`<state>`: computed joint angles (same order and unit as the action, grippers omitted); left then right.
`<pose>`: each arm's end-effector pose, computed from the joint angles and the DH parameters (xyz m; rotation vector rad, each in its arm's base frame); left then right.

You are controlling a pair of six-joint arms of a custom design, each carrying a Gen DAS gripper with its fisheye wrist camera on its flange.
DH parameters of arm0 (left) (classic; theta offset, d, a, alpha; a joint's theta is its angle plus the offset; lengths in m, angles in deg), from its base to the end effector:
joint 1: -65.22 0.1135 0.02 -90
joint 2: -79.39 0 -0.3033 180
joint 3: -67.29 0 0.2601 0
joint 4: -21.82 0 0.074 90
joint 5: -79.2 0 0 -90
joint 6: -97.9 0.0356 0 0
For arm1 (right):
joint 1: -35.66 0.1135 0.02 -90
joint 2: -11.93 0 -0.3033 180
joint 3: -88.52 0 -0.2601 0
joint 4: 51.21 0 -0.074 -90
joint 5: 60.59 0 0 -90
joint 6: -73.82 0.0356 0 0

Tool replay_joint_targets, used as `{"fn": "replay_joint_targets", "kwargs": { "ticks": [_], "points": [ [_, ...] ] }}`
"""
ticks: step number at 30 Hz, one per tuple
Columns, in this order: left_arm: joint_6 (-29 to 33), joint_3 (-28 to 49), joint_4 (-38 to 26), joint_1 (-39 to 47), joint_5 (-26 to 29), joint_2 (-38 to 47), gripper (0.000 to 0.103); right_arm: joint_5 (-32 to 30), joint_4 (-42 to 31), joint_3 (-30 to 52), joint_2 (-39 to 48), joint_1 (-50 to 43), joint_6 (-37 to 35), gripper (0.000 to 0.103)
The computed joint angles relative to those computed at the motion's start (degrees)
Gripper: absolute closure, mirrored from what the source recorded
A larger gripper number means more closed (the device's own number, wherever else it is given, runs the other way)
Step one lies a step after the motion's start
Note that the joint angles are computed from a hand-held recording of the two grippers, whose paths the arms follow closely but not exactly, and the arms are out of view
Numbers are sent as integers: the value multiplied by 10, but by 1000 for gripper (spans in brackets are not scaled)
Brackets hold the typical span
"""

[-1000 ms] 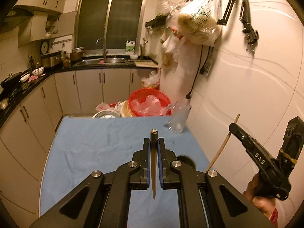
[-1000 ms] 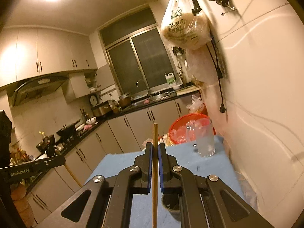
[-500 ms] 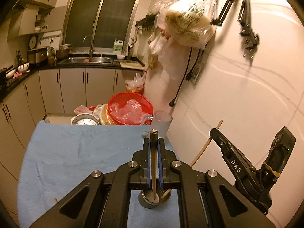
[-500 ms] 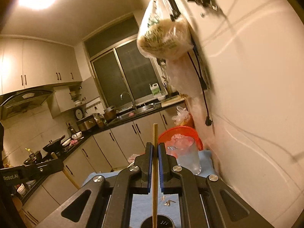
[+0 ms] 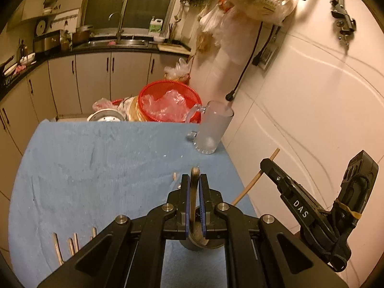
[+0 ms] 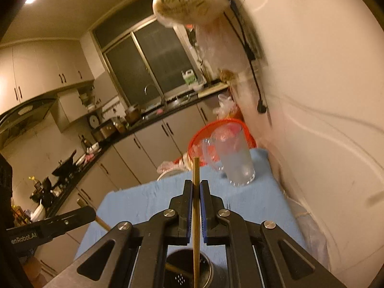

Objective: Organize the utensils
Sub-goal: 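Lower the chopsticks into the black cup and open both grippers, then grasp a chopstick with the right gripper while the left gripper grasps another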

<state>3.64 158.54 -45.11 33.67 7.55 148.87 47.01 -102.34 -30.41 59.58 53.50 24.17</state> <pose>0.1912 -0.1305 0.4176 0.7237 2.3011 -0.6752 0.1500 0.0370 0.3320 0.5923 2.1213 0.2271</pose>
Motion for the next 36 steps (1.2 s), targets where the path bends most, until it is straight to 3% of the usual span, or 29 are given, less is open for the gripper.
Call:
{"fn": "replay_joint_targets", "kwargs": {
  "ticks": [8,13,17,20,23,25,27,31,33,36],
  "points": [
    [7,7,-21,24,20,-7,94,3,-28,11,-11,11,15,92],
    [26,12,-38,64,48,-25,94,63,-76,43,-30,74,55,91],
    [61,12,-64,125,92,-46,94,165,-137,74,-45,204,134,91],
    [103,16,-96,193,139,-61,94,260,-202,101,-31,347,238,91],
    [192,13,-147,295,200,-78,92,307,-256,118,-8,452,328,91],
    [261,3,-180,370,240,-82,83,331,-282,123,12,520,385,91],
    [342,-10,-214,453,269,-78,72,332,-292,125,39,565,418,91],
    [488,-59,-253,602,278,-39,72,277,-220,97,83,580,388,91],
    [522,-91,-237,642,255,-13,72,229,-161,79,116,571,356,91],
    [522,-135,-183,677,206,31,72,148,-75,57,163,544,302,91]
  ]
}}
